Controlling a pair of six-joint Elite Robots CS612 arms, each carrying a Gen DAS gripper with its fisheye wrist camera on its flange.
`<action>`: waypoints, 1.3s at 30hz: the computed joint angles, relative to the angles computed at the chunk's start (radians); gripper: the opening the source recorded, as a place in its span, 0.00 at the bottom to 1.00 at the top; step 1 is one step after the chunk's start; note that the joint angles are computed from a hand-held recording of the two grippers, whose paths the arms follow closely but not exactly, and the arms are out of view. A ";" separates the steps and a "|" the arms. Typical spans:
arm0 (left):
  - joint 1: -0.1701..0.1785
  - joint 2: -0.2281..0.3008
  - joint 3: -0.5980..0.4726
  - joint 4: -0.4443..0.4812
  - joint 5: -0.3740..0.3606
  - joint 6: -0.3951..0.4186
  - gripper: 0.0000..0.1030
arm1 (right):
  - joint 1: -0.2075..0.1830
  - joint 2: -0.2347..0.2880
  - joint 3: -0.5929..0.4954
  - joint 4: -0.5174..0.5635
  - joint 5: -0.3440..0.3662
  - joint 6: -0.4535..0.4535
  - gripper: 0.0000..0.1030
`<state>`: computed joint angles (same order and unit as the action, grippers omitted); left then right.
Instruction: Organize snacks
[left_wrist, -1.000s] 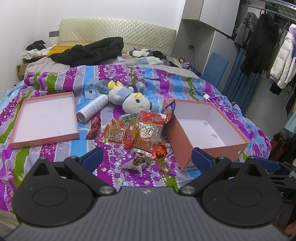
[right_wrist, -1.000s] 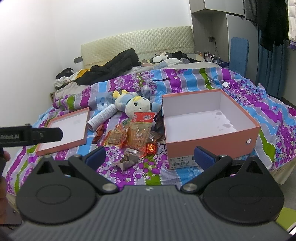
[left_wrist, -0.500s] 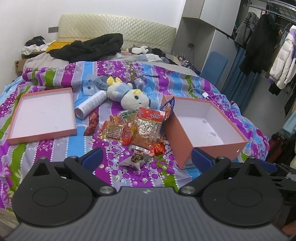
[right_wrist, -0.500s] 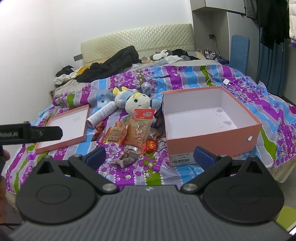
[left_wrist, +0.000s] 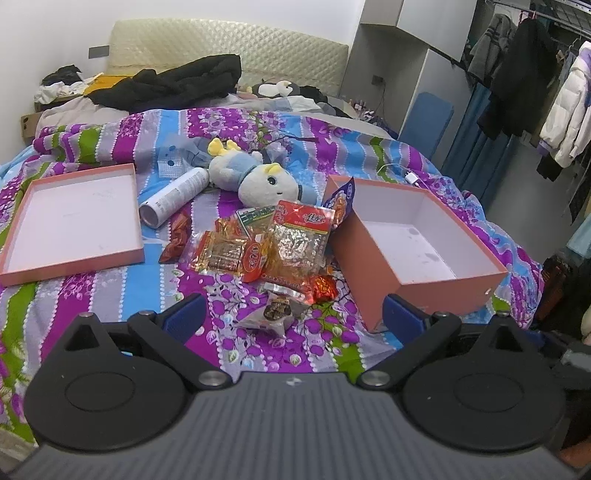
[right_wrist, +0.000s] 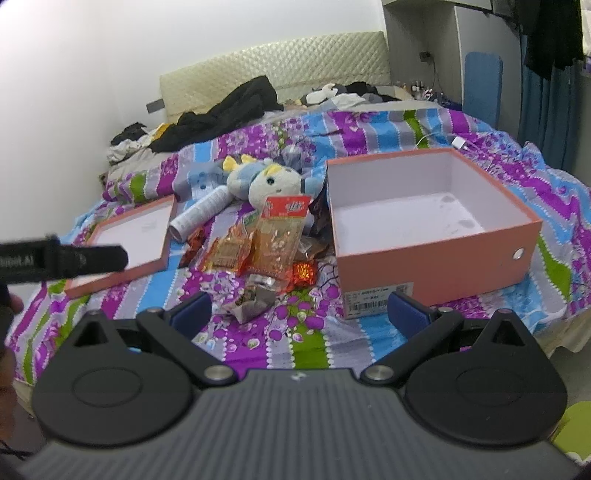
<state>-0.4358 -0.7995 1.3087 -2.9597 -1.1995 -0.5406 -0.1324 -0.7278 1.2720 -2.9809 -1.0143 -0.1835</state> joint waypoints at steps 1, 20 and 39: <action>0.004 0.008 -0.009 0.004 -0.001 0.002 1.00 | 0.001 0.006 -0.003 -0.002 0.001 0.000 1.00; 0.110 0.223 -0.255 0.121 -0.114 0.044 1.00 | 0.048 0.150 -0.144 0.047 0.102 -0.106 0.98; 0.196 0.509 -0.736 0.385 -0.259 0.145 0.99 | 0.117 0.319 -0.404 0.163 0.040 -0.104 0.92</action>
<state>-0.2401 -0.2903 0.5728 -2.5747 -1.4582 -0.3958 -0.0150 -0.4089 0.8679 -2.8176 -0.9746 -0.2876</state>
